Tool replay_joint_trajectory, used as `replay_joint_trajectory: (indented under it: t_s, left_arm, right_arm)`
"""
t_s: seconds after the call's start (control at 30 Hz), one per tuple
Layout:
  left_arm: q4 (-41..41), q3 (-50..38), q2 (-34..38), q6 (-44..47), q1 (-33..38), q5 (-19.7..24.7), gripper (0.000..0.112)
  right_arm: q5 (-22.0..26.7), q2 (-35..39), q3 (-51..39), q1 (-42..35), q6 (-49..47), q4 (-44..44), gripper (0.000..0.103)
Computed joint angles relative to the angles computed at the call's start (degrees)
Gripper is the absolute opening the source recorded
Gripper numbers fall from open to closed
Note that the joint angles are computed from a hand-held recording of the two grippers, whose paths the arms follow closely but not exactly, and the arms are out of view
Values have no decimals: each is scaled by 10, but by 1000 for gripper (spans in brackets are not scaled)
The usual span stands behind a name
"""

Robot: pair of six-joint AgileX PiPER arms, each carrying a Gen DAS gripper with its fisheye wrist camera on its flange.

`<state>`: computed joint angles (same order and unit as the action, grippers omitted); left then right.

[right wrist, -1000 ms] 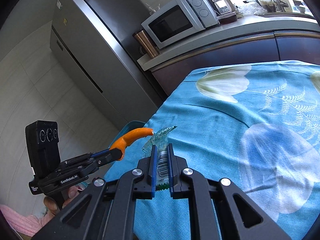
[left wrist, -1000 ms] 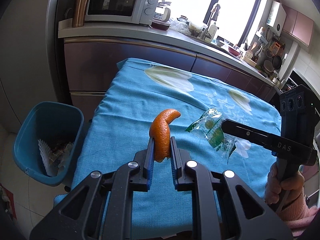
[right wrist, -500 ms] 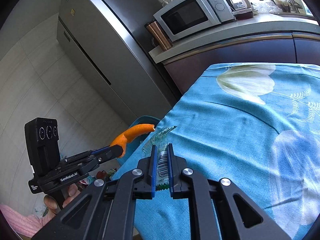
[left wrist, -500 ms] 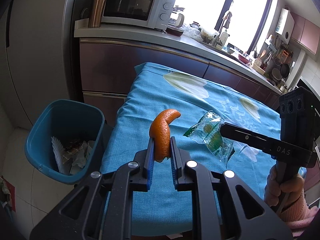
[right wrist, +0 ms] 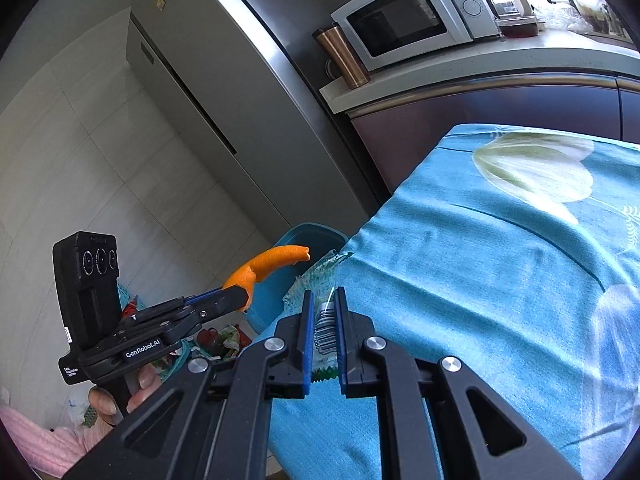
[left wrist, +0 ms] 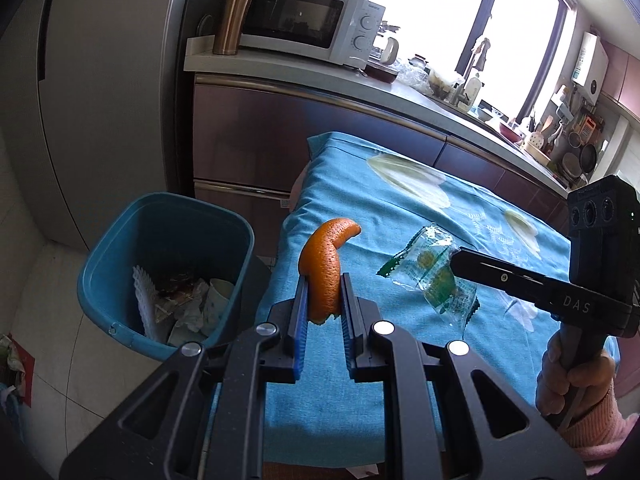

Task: Collect trash
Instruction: 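Carry the orange peel and plastic wrapper over the teal bin with both tools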

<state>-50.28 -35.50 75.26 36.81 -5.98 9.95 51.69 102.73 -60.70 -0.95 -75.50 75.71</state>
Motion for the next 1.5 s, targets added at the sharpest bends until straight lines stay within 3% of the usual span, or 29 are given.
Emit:
replay_joint_trajectory:
  t_s: [0.57, 1.5]
  left_arm:
    - [-85, 11, -6, 99, 73, 17, 15]
    - [-226, 10, 44, 262, 176, 31, 15]
  right_arm:
    - [-17, 33, -57, 67, 36, -15, 9]
    - [-30, 111, -185, 153, 133, -74, 8]
